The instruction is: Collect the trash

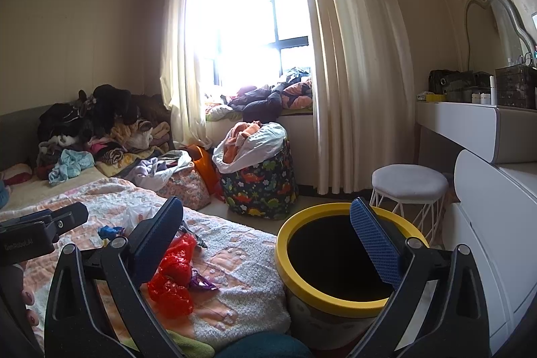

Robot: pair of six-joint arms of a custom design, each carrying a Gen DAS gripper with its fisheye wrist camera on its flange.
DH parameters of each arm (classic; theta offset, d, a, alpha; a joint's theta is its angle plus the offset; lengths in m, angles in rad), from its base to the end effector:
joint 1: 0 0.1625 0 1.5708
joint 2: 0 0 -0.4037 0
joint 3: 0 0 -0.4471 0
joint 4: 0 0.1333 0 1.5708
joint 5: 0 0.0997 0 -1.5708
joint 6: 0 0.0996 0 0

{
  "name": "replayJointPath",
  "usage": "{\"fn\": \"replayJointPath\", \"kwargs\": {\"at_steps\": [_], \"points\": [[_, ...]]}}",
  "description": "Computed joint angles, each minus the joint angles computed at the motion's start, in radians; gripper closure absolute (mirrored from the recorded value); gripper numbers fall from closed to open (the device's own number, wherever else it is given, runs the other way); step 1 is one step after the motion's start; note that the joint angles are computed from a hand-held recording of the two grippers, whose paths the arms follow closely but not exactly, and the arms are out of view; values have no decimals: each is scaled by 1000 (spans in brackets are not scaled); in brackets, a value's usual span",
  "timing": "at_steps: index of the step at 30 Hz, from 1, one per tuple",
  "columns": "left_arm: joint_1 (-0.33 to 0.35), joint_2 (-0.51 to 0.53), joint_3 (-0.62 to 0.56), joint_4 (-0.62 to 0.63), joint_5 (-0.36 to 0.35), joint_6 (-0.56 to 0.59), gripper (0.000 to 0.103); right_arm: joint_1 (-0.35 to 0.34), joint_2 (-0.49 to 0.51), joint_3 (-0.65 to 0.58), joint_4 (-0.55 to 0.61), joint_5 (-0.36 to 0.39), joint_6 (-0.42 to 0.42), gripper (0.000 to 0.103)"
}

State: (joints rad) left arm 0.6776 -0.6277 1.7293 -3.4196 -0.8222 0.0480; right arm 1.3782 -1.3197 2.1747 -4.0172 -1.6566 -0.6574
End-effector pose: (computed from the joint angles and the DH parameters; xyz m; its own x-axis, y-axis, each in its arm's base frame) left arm -0.3816 -0.5652 0.0150 -0.7913 0.3026 -0.5313 0.6102 0.4459 -0.6548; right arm 0.0285 -0.5057 0.3179 -0.7587 0.2299 0.6095 -0.5907 0.1519 -0.7925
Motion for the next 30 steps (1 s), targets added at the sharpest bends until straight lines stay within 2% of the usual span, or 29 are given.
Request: {"fn": "replayJointPath", "kwargs": {"at_steps": [23,30], "points": [[7,10,3,-8,-5,-8,11,-2,9,4,-1,2,-3,6],[20,2,15,-21,-8,-30,11,7,13,12,54,17,-29,6]]}}
